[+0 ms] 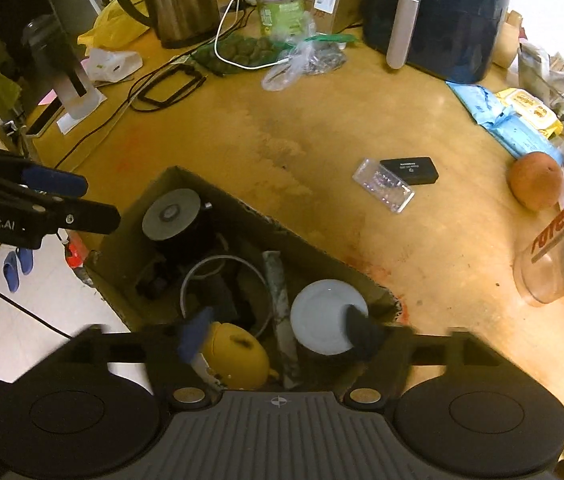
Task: Organize rigid objects
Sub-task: 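Open both grippers to drop the tube and cylinder into the box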
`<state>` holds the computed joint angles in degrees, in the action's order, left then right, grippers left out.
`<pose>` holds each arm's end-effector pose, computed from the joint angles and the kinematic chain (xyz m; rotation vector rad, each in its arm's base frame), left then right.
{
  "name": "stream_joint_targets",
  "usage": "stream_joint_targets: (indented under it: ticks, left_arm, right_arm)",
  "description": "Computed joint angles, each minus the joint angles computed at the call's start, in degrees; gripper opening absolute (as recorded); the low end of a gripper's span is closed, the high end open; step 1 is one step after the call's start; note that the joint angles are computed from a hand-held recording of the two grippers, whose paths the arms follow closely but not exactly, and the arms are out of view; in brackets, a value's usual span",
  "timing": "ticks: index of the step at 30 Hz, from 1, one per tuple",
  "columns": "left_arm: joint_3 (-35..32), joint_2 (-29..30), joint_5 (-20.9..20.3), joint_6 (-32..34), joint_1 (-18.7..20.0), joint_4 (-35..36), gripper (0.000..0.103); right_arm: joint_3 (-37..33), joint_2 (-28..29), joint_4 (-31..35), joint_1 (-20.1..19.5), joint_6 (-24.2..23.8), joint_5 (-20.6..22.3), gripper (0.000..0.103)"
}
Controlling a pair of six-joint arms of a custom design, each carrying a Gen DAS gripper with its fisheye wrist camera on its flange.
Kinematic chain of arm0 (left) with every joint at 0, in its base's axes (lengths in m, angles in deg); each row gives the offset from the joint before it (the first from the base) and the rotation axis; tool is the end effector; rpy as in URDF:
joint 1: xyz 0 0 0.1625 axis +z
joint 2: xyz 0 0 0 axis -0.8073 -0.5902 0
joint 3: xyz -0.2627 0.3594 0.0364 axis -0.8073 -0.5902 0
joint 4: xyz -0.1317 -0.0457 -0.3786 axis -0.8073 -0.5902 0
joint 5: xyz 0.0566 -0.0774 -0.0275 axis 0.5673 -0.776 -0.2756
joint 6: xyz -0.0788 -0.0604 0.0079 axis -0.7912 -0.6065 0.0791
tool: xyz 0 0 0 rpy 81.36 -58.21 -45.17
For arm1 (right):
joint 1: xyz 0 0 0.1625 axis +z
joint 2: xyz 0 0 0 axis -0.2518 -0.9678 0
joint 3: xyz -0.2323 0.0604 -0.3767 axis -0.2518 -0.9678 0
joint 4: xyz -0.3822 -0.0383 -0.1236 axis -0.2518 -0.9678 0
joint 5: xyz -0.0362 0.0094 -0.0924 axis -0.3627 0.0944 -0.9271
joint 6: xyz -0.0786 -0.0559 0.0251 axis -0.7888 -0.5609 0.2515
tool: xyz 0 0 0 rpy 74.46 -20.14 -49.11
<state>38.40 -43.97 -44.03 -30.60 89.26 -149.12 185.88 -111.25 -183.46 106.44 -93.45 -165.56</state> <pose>-0.2586 -0.4280 0.0349 0.2619 2.4852 -0.5934 0.0904 -0.3674 0.1449 0.8781 -2.1187 0.4450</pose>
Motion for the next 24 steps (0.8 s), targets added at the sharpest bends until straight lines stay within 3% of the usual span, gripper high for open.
stream_joint_targets:
  ticks: [8,24]
  left_arm:
    - [-0.4,0.5,-0.7,1.1,0.0,-0.4,0.065]
    - [-3.0,2.2,-1.6,6.6,0.7,-1.1,0.065]
  right_arm:
    - [0.1,2.3,-5.7,0.1,0.2,-0.7,0.103]
    - [-0.4,1.9,-9.9,-1.6,7.3,-2.2,0.103]
